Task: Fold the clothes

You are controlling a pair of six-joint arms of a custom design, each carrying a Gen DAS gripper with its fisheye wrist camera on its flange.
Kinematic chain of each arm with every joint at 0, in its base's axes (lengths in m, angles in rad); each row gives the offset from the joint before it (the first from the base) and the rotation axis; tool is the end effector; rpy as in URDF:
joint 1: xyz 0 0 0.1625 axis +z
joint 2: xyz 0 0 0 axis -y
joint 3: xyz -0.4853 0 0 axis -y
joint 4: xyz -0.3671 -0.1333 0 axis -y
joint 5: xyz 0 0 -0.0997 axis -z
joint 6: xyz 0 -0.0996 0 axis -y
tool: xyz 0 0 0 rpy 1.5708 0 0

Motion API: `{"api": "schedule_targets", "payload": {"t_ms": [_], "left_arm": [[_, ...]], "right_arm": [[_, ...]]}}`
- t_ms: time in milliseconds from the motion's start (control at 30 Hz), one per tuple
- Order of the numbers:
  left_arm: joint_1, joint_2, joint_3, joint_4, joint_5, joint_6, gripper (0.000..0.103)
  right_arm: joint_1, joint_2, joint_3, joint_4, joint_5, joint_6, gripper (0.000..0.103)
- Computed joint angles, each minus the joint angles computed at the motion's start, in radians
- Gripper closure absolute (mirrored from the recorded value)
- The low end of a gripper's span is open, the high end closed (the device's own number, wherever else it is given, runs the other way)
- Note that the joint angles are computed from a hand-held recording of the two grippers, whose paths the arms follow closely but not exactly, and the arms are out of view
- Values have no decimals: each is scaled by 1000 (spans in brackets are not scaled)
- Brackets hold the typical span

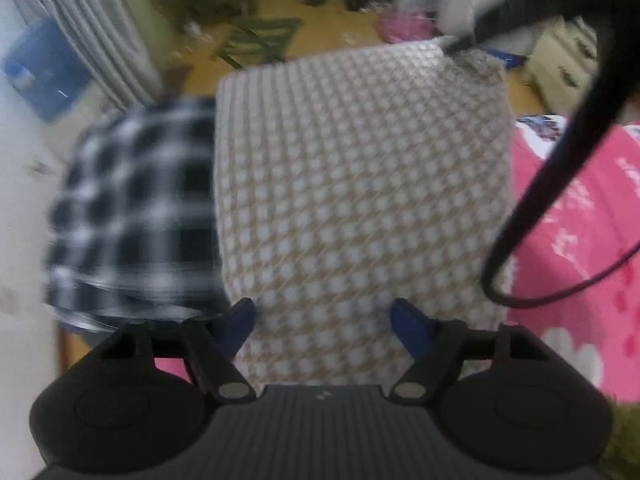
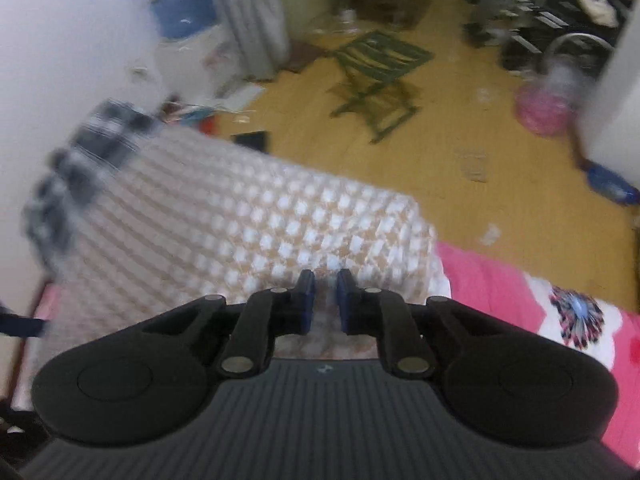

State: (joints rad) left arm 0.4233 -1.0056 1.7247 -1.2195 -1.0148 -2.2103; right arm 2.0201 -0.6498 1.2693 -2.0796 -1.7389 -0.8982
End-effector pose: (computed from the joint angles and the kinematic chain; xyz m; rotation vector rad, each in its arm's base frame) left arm -0.3884 -0.3788 0.2025 -0.7340 1.9280 -0.7072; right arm 0.4410 -0.6461 0.1344 1.8793 -2.3315 -0.2179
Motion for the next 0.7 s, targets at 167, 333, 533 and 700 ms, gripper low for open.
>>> {"api": "schedule_targets", "payload": {"t_ms": [167,333,533,700], "left_arm": [[34,79,-102,85,-38,-74,32],[69,90,-75,24,-45,-67,31],[33,32,10,-42,-28,-58,28],[-26,-8,87,-99,18,-23,24]], "right_arm": [[18,78,-164,233,213,-69,89],[25,181,-204,351,239,-94,92],[48,207,-201,308,103,-42,96],[77,198,-182,327,195,-73,96]]}}
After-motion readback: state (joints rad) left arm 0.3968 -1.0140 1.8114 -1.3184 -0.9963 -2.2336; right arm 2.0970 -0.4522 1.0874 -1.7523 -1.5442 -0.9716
